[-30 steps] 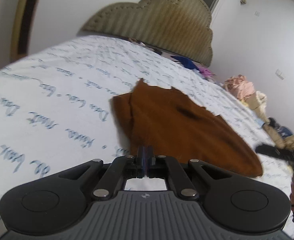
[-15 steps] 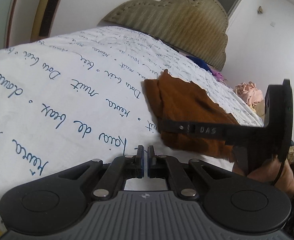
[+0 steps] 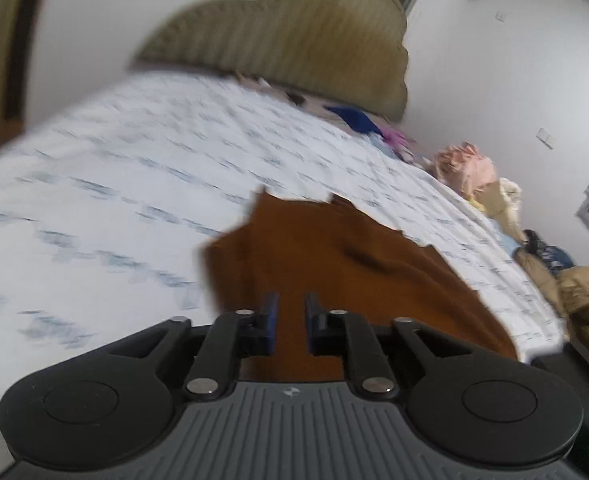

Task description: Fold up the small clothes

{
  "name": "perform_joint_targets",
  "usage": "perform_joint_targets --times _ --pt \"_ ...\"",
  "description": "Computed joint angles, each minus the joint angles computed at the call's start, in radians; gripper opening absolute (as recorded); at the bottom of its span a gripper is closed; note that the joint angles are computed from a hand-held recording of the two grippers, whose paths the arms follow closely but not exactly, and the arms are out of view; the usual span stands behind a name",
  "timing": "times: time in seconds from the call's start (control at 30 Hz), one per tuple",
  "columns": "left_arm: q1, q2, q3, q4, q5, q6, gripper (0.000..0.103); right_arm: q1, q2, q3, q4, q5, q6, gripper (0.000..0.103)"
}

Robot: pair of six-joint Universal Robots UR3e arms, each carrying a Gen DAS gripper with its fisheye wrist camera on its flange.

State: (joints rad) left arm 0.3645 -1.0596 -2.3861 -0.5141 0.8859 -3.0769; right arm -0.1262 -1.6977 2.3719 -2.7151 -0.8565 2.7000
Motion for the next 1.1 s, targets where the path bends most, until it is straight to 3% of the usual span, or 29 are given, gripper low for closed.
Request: perform_joint_targets --times 0.07,0.13,0.23,0.3,0.37,0.47,0.5,0.53,0.67,0.7,0.73,0.83,0.93,1.03,1.1 --pt "-0.124 -0.195 0.090 0.101 0.049 -0.001 0.016 -0.079 -0.131 0.033 0.137 0.050 -0.082 0.006" --pt "-0.244 -0.356 0.175 0.176 0.161 -0.057 0.016 -0.212 -0.308 0.063 0.332 0.102 -0.206 0.019" --pt "-0.335 -0.493 0.242 0.173 0.235 -0.037 0.016 -0.429 -0.468 0.050 0.528 0.130 -0.313 0.027" --pt "-0.366 -0.505 0.204 0.240 0.279 -0.028 0.016 -0.521 -0.419 0.026 0.448 0.096 -0.277 0.028" --pt "-0.371 -0.474 0.194 0.194 0.300 -0.011 0.016 -0.611 -0.315 -0.027 0.427 0.090 -0.249 0.032" --pt "-0.352 -0.418 0.159 0.150 0.294 -0.010 0.016 -0.711 -0.149 -0.070 0.291 -0.007 -0.149 0.030" --pt "-0.355 -0.399 0.155 0.134 0.304 -0.007 0.016 -0.778 -0.106 -0.090 0.332 0.007 -0.167 0.019" --pt "-0.362 -0.384 0.158 0.116 0.318 -0.012 0.016 -0.853 -0.076 -0.098 0.376 0.039 -0.178 0.000" --pt "-0.392 -0.356 0.221 -0.001 0.375 -0.026 0.016 -1.050 -0.066 -0.133 0.540 0.110 -0.225 0.000" --pt "-0.402 -0.357 0.263 -0.052 0.390 -0.033 0.016 -1.069 -0.093 -0.147 0.606 0.133 -0.285 0.013" --pt "-0.406 -0.362 0.294 -0.075 0.394 -0.034 0.016 -1.078 -0.134 -0.146 0.645 0.160 -0.333 0.023" --pt "-0.452 -0.400 0.376 -0.037 0.393 -0.046 0.017 -1.003 -0.153 -0.160 0.589 0.202 -0.325 0.032" --pt "-0.534 -0.547 0.493 0.092 0.426 -0.097 0.017 -0.829 0.021 -0.245 0.377 0.204 -0.152 0.032" --pt "-0.590 -0.756 0.661 0.152 0.508 -0.155 0.018 -0.648 0.270 -0.406 0.142 0.132 0.070 0.032" --pt "-0.592 -0.857 0.752 0.129 0.536 -0.199 0.018 -0.589 0.371 -0.541 0.209 0.096 0.091 0.032"
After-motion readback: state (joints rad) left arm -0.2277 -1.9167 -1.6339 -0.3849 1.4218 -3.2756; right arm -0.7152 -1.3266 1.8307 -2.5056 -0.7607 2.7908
